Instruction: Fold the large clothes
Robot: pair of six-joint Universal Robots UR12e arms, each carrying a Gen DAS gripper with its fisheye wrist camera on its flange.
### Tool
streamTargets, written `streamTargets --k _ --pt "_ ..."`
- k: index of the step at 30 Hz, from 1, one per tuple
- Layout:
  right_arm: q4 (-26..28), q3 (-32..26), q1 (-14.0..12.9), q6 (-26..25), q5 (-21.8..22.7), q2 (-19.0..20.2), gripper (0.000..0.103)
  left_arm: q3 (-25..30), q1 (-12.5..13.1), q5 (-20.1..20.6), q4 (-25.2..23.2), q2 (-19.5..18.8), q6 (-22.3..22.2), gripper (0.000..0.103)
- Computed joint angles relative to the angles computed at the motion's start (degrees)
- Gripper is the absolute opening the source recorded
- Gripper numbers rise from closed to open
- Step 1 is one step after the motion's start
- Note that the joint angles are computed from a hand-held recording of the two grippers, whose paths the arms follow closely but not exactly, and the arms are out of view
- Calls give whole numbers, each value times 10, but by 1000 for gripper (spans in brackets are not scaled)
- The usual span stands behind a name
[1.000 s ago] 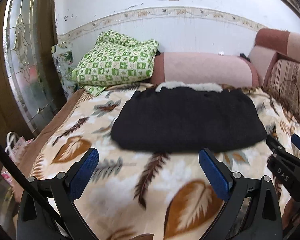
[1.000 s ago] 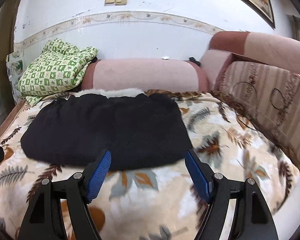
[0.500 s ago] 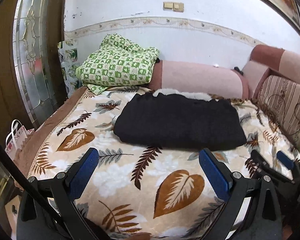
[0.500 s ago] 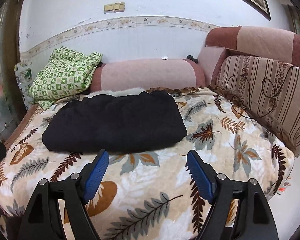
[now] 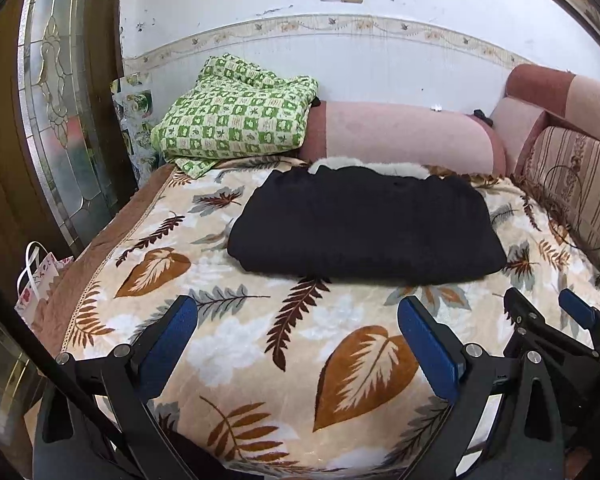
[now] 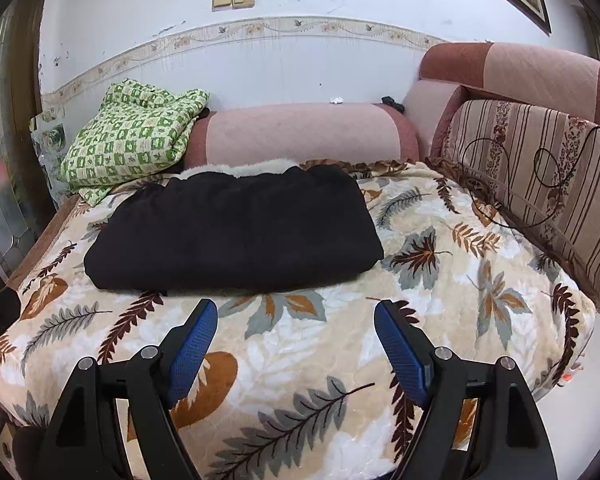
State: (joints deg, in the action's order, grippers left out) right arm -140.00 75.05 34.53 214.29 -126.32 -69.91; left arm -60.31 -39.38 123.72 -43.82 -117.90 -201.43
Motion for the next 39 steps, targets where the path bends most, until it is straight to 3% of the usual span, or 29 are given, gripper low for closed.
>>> streamTargets --k 18,33,39 --pt "21 -2 -5 3 12 6 84 3 1 -14 -8 -7 14 100" --pt "35 -11 -6 -6 16 13 84 8 9 -39 -42 -10 -12 100" --pt "35 -21 -2 -25 -4 20 84 6 11 -39 -42 -9 -16 100"
